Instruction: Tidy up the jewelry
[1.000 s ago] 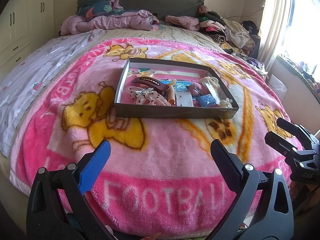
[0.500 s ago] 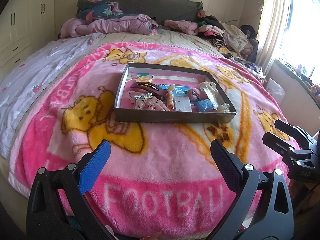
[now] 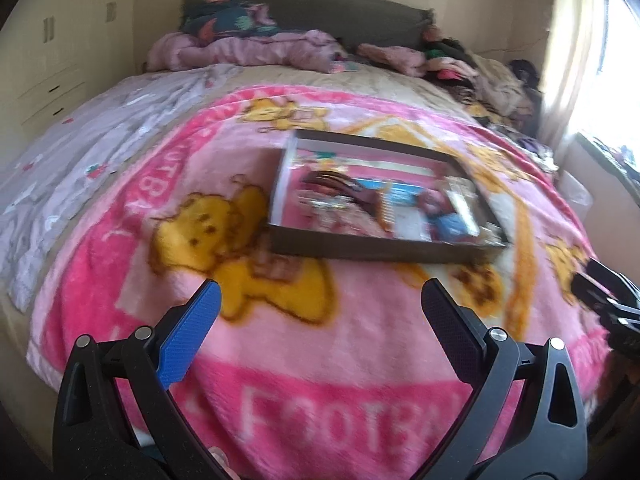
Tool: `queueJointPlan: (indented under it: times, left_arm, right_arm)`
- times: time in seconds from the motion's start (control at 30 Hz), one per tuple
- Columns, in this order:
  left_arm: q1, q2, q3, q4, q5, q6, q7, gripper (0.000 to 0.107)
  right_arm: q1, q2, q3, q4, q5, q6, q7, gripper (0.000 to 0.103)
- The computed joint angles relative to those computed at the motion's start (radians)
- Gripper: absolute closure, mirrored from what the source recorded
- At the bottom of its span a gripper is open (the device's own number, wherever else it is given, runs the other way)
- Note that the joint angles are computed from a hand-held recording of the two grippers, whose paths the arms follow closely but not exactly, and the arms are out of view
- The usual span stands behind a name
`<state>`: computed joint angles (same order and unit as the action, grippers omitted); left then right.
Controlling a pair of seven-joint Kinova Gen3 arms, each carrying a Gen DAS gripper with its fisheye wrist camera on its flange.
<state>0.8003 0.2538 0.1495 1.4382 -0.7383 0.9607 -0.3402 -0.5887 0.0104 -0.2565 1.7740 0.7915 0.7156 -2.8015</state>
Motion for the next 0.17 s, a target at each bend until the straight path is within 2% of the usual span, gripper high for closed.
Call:
queueJointPlan:
  times: [0.17]
  left_arm:
    - [-0.090, 0.043, -0.053, -0.034, 0.030, 0.053, -0.049, 0.016]
  right_arm:
    - [0.074, 0.036, 0.071, 0.015, 0.050, 0.046, -0.061, 0.007]
